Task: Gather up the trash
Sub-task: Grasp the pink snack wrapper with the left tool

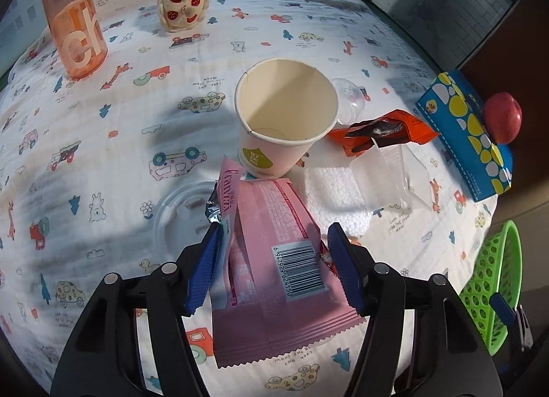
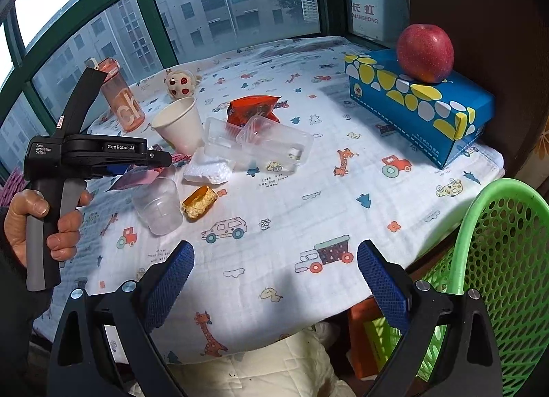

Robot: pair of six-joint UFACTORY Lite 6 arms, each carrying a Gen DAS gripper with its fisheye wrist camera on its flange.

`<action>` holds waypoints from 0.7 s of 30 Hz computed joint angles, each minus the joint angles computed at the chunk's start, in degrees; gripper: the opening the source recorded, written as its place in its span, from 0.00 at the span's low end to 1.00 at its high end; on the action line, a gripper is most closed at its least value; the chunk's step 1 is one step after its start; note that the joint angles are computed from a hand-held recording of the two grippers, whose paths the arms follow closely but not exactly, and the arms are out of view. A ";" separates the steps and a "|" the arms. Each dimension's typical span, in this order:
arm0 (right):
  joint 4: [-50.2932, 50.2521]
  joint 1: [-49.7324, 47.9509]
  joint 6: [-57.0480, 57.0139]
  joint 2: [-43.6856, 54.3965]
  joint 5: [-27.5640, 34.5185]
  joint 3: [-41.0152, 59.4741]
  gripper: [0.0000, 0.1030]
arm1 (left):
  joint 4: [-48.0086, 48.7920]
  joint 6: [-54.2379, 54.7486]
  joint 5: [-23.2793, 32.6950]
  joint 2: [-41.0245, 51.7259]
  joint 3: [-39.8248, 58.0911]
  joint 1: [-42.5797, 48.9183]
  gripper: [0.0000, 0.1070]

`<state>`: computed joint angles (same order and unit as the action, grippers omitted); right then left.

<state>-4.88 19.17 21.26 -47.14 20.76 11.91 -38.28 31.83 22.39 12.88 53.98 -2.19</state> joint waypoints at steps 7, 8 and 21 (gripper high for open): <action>-4.06 4.84 6.14 5.23 -3.06 1.75 0.90 | -7.02 7.55 1.17 -6.84 -4.75 2.93 0.52; -4.91 5.72 7.38 6.50 -3.89 2.12 0.90 | -8.48 9.15 1.83 -8.16 -5.48 3.83 0.52; -5.33 13.25 11.22 28.62 -16.72 11.05 0.85 | -12.28 19.38 7.67 -21.99 -13.21 16.30 0.52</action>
<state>-10.22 32.42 32.49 -18.51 4.05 22.96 -50.56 51.21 30.06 -9.12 40.77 14.10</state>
